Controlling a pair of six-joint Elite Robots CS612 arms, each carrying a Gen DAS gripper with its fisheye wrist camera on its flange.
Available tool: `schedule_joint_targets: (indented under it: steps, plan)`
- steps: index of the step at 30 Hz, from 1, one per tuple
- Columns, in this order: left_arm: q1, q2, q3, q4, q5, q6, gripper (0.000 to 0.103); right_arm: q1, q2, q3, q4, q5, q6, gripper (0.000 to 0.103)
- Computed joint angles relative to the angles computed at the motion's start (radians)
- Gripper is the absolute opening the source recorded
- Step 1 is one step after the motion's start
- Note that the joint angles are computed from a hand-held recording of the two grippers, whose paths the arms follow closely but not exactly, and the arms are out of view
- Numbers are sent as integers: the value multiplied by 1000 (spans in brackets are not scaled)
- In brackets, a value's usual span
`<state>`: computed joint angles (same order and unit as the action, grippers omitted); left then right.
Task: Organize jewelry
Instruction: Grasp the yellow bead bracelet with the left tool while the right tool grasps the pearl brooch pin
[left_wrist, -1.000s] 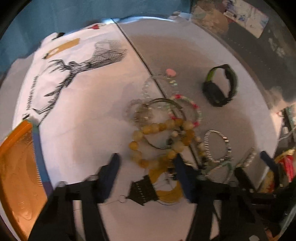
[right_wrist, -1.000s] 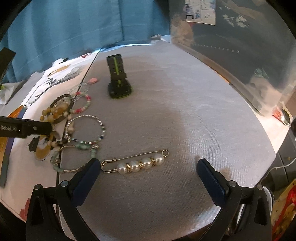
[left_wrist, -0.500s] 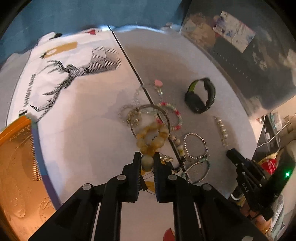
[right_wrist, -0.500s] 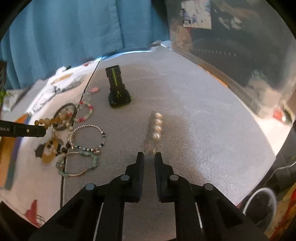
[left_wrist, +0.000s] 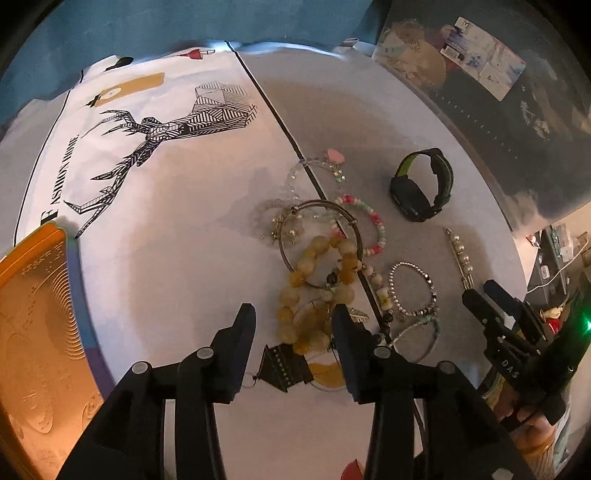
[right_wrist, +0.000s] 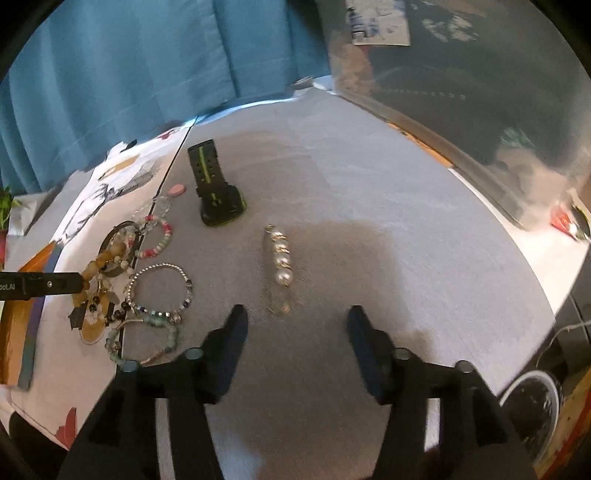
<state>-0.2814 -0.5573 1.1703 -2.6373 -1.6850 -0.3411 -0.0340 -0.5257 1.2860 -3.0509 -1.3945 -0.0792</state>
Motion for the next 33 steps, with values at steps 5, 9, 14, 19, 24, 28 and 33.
schedule_joint_targets:
  steps: [5,9,14,19,24,28,33]
  plan:
    - [1,17,-36,38,-4,-13,42,15,26,-46,6,-41,-37,60]
    - [-7,14,-34,25,9,19,44,15,35,-70,23,-37,-25,60]
    - [2,15,-27,16,1,-37,43,18,42,-80,16,-44,-19,60]
    - [2,14,-22,13,29,-28,41,19,44,-79,5,-47,-26,60]
    - [-8,22,-36,20,76,-2,40,26,48,-82,-9,-79,-41,60]
    - [-7,27,-50,40,16,18,10,28,53,-87,-18,-80,-42,56]
    - [-20,-3,6,-66,52,62,10,29,49,-83,-24,-62,-66,11]
